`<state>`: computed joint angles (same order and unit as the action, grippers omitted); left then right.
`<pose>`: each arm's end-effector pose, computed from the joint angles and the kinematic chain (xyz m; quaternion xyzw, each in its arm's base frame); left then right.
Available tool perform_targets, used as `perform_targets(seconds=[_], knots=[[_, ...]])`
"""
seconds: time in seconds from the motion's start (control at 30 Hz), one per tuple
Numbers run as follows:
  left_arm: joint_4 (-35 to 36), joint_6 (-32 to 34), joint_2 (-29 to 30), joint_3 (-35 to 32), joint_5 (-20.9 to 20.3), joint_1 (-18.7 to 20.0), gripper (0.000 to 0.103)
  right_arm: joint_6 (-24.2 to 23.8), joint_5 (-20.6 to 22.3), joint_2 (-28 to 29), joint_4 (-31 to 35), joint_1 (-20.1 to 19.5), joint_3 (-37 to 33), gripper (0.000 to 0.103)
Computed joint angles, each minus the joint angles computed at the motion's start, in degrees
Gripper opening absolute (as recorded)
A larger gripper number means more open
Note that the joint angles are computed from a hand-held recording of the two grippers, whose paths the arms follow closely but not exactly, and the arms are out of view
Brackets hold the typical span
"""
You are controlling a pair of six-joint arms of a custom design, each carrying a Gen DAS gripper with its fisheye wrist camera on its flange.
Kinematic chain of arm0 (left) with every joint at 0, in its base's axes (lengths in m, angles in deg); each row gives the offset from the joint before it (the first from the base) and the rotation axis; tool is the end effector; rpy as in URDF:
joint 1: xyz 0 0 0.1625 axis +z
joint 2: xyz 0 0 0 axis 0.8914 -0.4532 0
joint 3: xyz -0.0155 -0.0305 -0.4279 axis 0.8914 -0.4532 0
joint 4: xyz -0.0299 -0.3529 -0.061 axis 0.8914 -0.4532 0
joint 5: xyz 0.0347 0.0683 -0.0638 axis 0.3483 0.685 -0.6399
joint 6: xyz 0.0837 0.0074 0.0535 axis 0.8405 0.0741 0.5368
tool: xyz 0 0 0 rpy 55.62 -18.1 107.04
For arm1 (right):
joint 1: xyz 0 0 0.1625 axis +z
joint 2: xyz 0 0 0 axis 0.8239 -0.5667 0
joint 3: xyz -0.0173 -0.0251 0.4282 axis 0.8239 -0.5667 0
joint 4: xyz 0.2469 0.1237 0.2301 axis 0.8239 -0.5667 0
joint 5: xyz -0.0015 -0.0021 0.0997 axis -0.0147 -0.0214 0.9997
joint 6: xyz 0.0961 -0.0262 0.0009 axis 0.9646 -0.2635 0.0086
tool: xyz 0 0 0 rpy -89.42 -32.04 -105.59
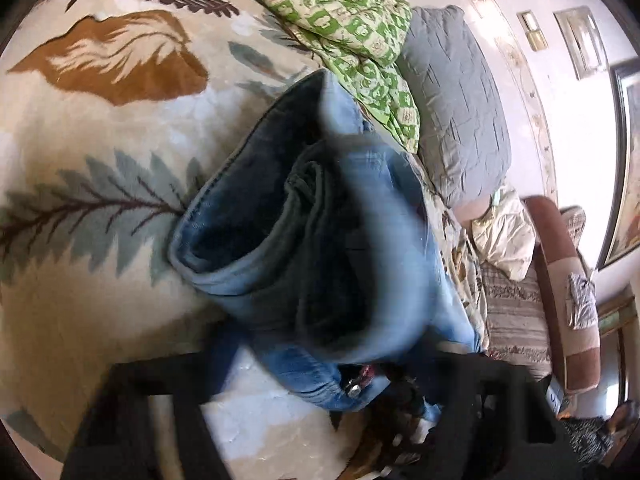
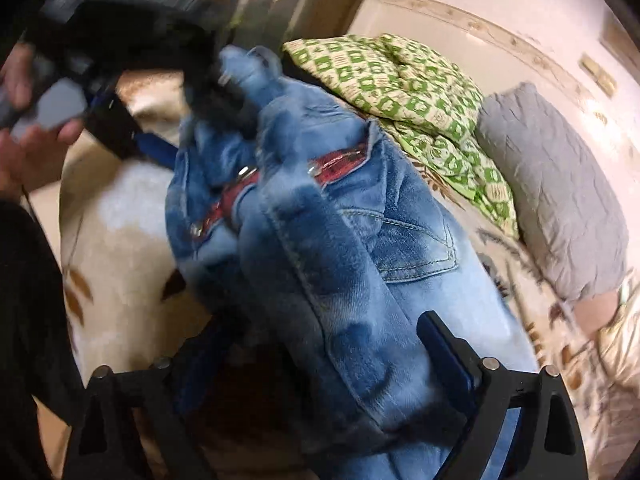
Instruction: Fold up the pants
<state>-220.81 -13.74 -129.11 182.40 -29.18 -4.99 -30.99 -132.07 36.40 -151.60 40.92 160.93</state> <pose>-0.1751 -0.5862 0.1203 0.0412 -0.9614 0.2720 0.0072 0.1583 -0.5624 0.1978 0.4701 -0.7856 0.2233 0.3346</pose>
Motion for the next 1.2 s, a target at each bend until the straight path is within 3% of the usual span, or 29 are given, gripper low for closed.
perform_targets(seconds=[0.1, 0.13, 0.2, 0.4, 0.47, 0.53, 0.57, 0.6, 0.7, 0.73, 0.77, 0.83, 1.03, 1.13, 1.2], knots=[[0.53, 1.77, 0.19, -1.22, -1.02, 0.59, 0.033, 1.4, 0.59, 0.44, 2.19, 0.32, -1.16, 0.051], [-0.54, 2.6, 0.29, -1.37, -1.35, 0.79, 0.027, 0.85, 0.58, 0.97, 1.35, 0.57, -1.26, 0.048], [-1.76, 3.82, -0.15, -1.83, -1.06, 0.59, 0.026, 0.9, 0.7, 1.91, 0.24, 1.06, -1.76, 0.038], [0.38, 7.44, -2.94, -3.51, 4.14, -0.39, 0.023, 4.87, 3.4, 3.2, 3.7, 3.15, -5.62, 0.036], [4.58, 7.48, -3.26, -4.37, 5.42, -0.12, 0.023, 4.5, 1.77, 4.8, 3.58, 4.16, -6.68, 0.036], [7.77, 7.69, -2.75, -4.92, 7.18, 0.15, 0.027, 4.47, -1.6, 6.62, 4.22, 4.81, -7.96, 0.038], [8.33, 7.79, -2.66, -4.64, 8.14, 0.13, 0.036, 4.45, -2.66, 7.34, 3.78, 4.83, -8.09, 0.052], [8.33, 7.77, -2.6, -4.4, 8.2, 0.34, 0.038, 4.46, -3.35, 7.72, 3.37, 4.8, -8.01, 0.069], [8.22, 5.12, -3.44, -3.12, 8.28, 0.52, 0.07, 5.2, -3.92, 7.49, 1.48, 4.69, -7.28, 0.079], [7.19, 4.62, -3.88, -2.13, 11.16, -0.45, 0.085, 6.2, -3.7, 6.65, 2.54, 4.67, -7.07, 0.079], [4.56, 5.4, -4.02, -1.03, 14.12, -1.62, 0.09, 6.61, -3.56, 6.02, 2.78, 4.7, -6.86, 0.079], [0.24, 9.6, -4.69, 0.52, 16.99, -3.49, 0.091, 6.71, -2.74, 4.24, 1.69, 4.74, -5.12, 0.083], [5.37, 17.98, -2.4, -2.98, 27.76, -9.67, 0.091, 10.87, -3.16, -3.48, 1.71, 3.97, -0.25, 0.088], [3.94, 29.91, 2.29, -6.09, 33.08, -14.02, 0.091, 16.17, -3.58, -9.33, 3.09, 1.93, 3.15, 0.089], [2.14, 38.71, 5.9, -8.72, 33.19, -16.39, 0.091, 20.96, -4.03, -14.19, 3.94, -0.21, 6.31, 0.089]])
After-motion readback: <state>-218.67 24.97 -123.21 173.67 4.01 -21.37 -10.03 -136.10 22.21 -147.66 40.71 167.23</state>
